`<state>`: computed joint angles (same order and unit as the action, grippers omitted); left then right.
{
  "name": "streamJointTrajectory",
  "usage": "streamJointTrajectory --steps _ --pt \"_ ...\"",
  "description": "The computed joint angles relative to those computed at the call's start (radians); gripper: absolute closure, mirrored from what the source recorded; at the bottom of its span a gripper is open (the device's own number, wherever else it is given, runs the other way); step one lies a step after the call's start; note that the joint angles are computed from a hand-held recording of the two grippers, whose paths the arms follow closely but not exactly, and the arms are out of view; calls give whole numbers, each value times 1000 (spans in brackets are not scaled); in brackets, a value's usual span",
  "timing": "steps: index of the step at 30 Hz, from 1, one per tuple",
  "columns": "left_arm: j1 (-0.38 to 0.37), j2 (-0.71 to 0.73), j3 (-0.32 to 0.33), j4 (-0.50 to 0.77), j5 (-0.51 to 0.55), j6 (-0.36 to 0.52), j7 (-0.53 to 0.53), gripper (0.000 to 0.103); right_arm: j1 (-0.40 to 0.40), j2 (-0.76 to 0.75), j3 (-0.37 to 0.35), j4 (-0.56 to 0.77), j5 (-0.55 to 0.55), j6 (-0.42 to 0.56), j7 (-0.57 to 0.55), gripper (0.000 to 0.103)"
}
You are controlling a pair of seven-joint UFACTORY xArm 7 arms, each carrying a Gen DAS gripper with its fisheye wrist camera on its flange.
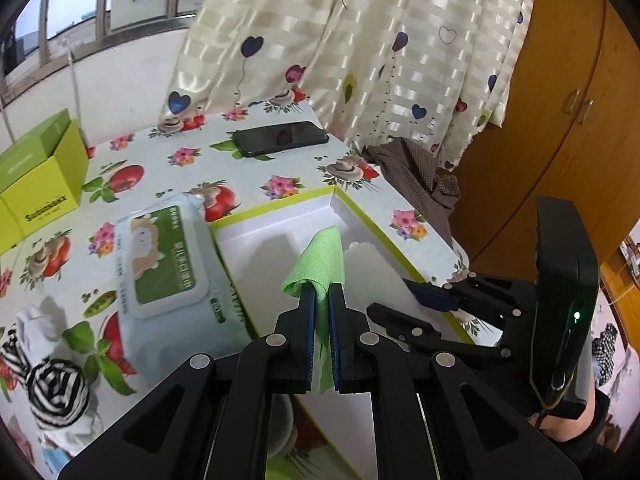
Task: Organize soft objects
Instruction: 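Carry the white towel and green cloth with both tools to the white tray, then lower both items into the tray and open both tools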
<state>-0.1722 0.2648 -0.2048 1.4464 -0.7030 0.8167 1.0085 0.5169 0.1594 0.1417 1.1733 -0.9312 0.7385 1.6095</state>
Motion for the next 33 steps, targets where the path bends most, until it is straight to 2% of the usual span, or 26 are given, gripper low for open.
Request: streamJointTrajectory --steps 1,3,6,10,15,25,33 --pt "-4 11 1 13 9 4 -12 96 -1 0 -1 -2 2 -3 1 74" --pt "-7 37 -3 44 23 27 -22 96 -4 1 0 -4 16 -3 -7 64" --pt "-11 61 -6 71 50 51 -38 96 1 -3 1 -5 16 14 -3 54" --pt "-5 77 -10 92 59 72 -51 92 4 -12 5 -9 11 33 10 52" --pt "-1 96 -12 118 72 81 -73 73 4 -21 12 -16 3 41 30 52" --pt "22 31 -6 56 33 68 -48 73 18 -42 36 -12 -4 91 56 52" --pt "50 -76 25 -41 -50 85 45 73 52 -56 68 15 -18 161 82 50"
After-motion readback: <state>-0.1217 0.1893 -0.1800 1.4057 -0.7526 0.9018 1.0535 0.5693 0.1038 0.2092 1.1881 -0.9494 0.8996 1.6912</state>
